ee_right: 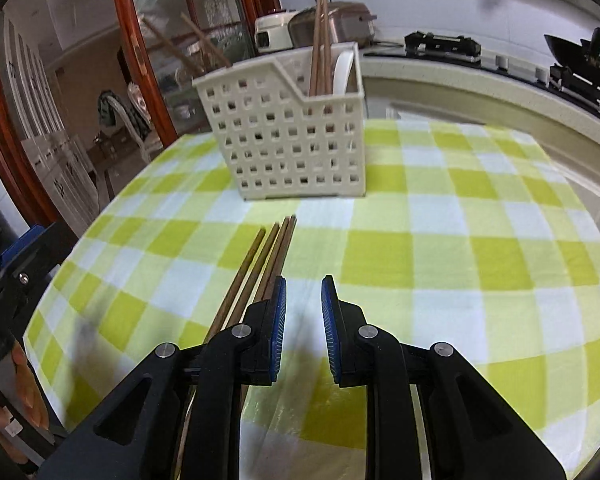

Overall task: Organize utensils
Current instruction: 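Move both tools back over the remaining brown chopsticks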

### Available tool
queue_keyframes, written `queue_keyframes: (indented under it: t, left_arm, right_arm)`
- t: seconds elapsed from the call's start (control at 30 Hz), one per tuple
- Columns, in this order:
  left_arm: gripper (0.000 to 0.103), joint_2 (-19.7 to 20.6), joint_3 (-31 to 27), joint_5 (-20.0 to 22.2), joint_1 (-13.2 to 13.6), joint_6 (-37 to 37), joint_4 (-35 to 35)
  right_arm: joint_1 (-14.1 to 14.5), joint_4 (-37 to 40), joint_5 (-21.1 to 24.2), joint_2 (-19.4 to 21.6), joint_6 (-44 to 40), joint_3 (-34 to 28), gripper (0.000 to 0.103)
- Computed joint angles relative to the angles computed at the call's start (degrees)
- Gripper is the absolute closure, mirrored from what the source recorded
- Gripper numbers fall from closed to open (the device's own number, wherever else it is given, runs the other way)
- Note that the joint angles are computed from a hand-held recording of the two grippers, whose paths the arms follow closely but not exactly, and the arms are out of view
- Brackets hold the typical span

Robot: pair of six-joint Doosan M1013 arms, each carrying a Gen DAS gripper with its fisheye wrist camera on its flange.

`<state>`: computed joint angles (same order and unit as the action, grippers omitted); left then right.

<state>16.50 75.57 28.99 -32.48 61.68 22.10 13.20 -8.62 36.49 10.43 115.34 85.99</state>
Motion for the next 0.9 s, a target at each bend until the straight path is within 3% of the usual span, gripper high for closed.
queue_keyframes:
  t: [0.2,0.47,0.9]
  left_arm:
    - [0.006,1.49,-0.50,2.35,1.01,0.88,-2.71]
    - [0.006,1.78,0.33,1.75,2.40,2.00,-6.00]
    - [0.006,-0.08,2.86,-1.89,2.72,-3.25,-0.42]
  right_arm:
    - [-0.09,1.69,1.64,1.51,-0.90,-1.24,0.083]
    - [0.15,2.94,4.42,3.47,-1.48,-3.66,0.083]
    - [1.50,-2.04,8.98,6.45,2.03,-7.76,0.084]
